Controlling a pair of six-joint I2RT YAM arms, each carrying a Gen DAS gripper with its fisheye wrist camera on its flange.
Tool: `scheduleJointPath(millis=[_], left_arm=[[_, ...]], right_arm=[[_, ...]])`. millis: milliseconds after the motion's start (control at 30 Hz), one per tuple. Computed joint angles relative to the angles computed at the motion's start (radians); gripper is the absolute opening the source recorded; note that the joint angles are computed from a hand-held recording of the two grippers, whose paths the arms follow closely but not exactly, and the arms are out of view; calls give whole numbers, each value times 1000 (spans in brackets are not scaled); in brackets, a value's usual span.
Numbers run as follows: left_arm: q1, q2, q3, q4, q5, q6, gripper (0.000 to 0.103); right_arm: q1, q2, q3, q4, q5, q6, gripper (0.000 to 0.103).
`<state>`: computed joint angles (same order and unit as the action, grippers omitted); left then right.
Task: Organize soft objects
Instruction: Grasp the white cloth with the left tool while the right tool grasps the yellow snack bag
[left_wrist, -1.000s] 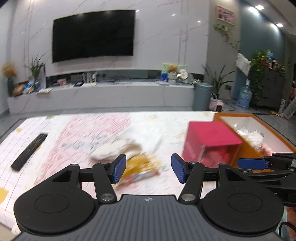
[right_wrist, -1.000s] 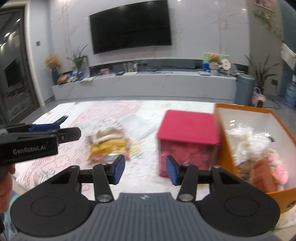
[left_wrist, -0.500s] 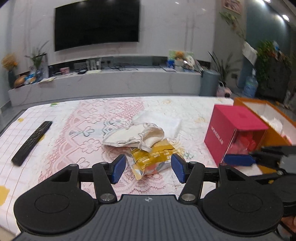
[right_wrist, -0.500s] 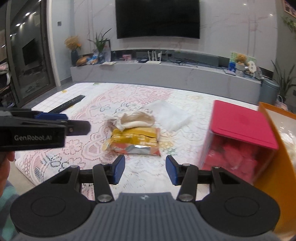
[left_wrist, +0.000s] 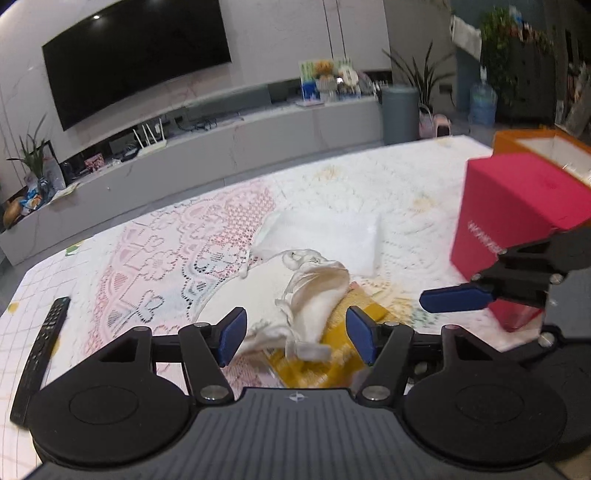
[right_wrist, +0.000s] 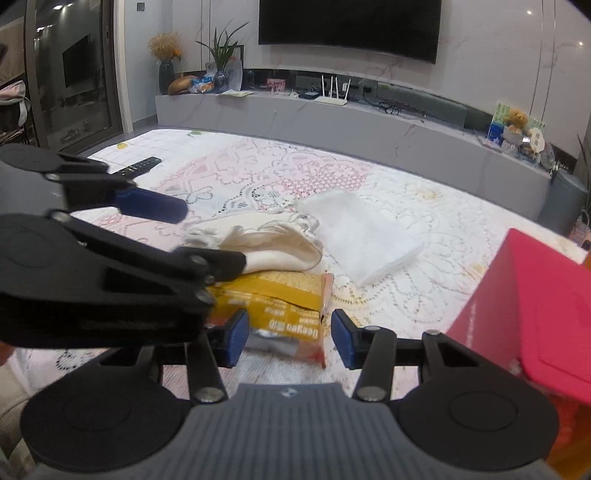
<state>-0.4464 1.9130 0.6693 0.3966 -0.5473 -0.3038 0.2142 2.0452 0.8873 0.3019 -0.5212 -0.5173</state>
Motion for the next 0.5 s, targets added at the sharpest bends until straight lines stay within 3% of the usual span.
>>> scheduleJointPath(millis=[133, 233, 367, 400, 467, 500], left_arm=[[53, 67, 51, 16, 68, 35, 79], [64, 127, 99, -12, 58, 42, 81], [78, 143, 105, 6, 64, 32, 84], [84, 141, 105, 2, 71, 17, 83], [93, 137, 101, -2, 67, -15, 62], [96, 136, 102, -10, 53, -24, 57]], right_arm=[[-5, 79, 72, -30, -53, 34, 57], [-5, 119, 94, -17, -63, 39, 66], [-10, 160, 140, -49, -101, 62, 71], [-12, 164, 141, -47, -112, 63, 71], [-12, 170, 137, -30, -126, 65, 73], [-13, 173, 136, -23, -133, 65, 73]])
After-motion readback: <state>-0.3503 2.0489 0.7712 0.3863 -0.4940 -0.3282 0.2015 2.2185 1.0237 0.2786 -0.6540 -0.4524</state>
